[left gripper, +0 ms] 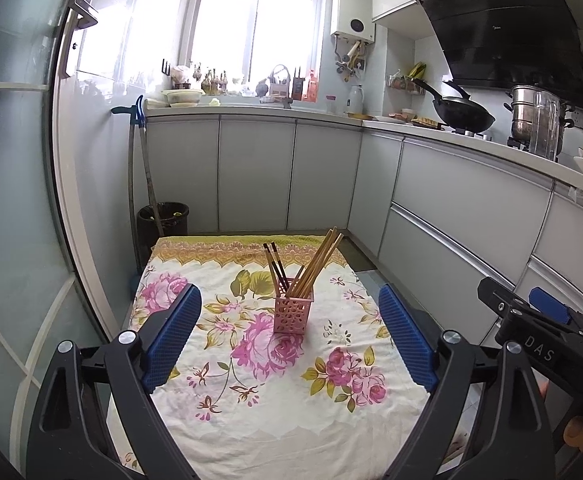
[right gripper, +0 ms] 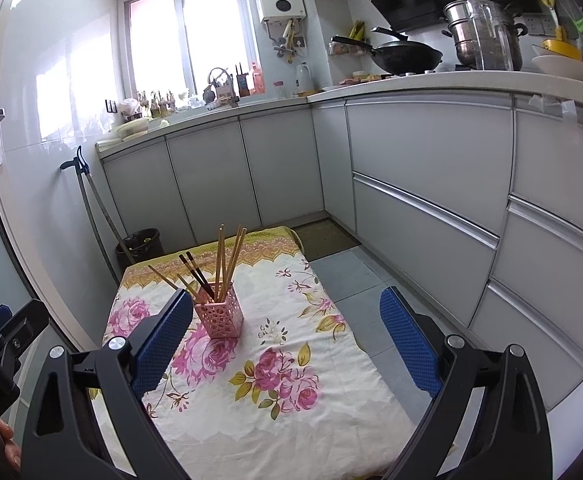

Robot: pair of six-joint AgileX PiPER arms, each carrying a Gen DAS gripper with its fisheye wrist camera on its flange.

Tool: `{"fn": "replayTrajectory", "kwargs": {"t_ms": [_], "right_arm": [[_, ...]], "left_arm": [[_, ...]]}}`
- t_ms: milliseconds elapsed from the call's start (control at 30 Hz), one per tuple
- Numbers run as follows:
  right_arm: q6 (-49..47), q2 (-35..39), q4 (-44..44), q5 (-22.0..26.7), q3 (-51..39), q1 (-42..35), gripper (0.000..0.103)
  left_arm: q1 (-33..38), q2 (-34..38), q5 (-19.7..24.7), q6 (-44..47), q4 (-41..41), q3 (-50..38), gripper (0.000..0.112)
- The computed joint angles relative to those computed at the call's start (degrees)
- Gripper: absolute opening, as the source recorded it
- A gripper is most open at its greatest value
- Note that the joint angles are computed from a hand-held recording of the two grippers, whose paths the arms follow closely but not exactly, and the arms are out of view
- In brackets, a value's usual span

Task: Organize utensils

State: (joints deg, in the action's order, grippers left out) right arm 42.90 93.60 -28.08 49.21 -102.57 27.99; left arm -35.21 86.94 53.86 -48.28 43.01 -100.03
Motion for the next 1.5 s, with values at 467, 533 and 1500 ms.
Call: {"fn": "replayTrajectory", "kwargs": {"t_ms": [467,533,1500], "right_arm": [[-1.7,0.0,1.2,0.1,-0.3,0.2,0.092],[-1.9,0.0,1.6,0.2,-0.5,0.1,0.092],[-3.3,0.3,4.2,-0.1,0.0,-1.1,0.092]], "left_arm": [[0.3,0.2,0.4,-0.3,0.4,-0.5,0.093],[0.3,0.4,0.7,-0.5,0.8,-0.8,0.096],[2.2,3.1,5.5,1.5,-0.8,-5.0,0.095]]}}
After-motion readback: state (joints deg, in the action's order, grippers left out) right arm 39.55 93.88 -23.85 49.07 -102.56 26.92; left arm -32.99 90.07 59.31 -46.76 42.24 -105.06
